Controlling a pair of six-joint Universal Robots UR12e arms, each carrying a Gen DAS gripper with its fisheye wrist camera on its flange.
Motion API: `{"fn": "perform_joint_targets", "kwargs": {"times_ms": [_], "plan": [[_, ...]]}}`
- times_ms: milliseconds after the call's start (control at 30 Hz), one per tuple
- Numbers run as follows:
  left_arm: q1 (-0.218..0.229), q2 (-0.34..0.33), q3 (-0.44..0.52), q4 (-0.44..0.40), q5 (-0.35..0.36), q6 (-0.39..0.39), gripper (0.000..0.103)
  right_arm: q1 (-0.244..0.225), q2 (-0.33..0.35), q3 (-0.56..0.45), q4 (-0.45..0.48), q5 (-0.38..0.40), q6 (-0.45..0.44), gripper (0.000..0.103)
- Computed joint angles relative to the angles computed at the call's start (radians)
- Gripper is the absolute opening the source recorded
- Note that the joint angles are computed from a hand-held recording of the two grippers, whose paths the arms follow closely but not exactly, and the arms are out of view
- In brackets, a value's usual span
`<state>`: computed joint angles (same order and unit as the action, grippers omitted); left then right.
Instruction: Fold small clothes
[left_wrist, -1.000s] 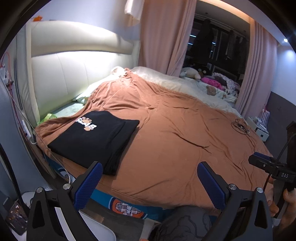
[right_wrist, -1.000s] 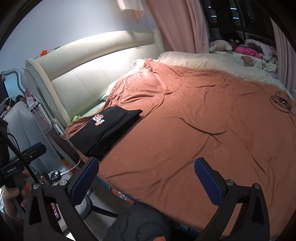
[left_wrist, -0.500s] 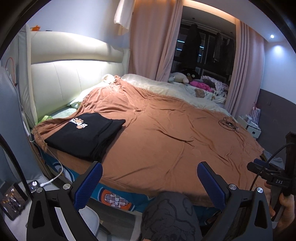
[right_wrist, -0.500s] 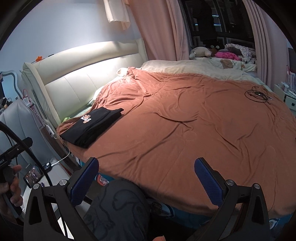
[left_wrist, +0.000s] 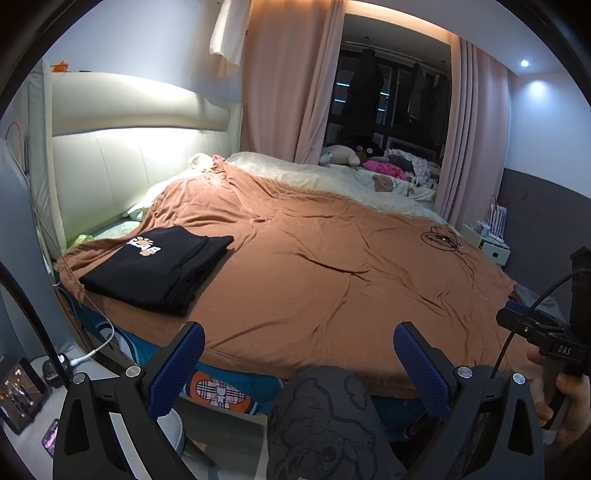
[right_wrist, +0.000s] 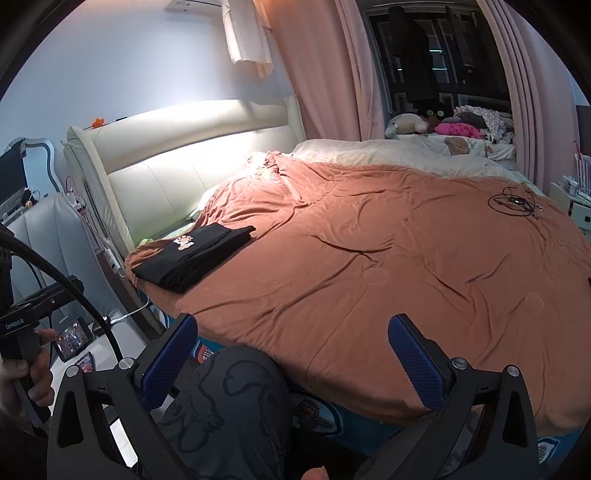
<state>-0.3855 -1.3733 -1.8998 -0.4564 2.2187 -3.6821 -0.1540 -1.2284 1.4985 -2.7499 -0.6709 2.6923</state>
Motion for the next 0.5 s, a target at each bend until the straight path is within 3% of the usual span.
{"fn": "perform_joint_targets", "kwargs": {"times_ms": [500], "plan": [[-0.008,-0.006,0.002,0.001,0.004,-0.011,0.103,-0.013,0.002,0.017,-0.042,0.021,0.035,0.103]]}}
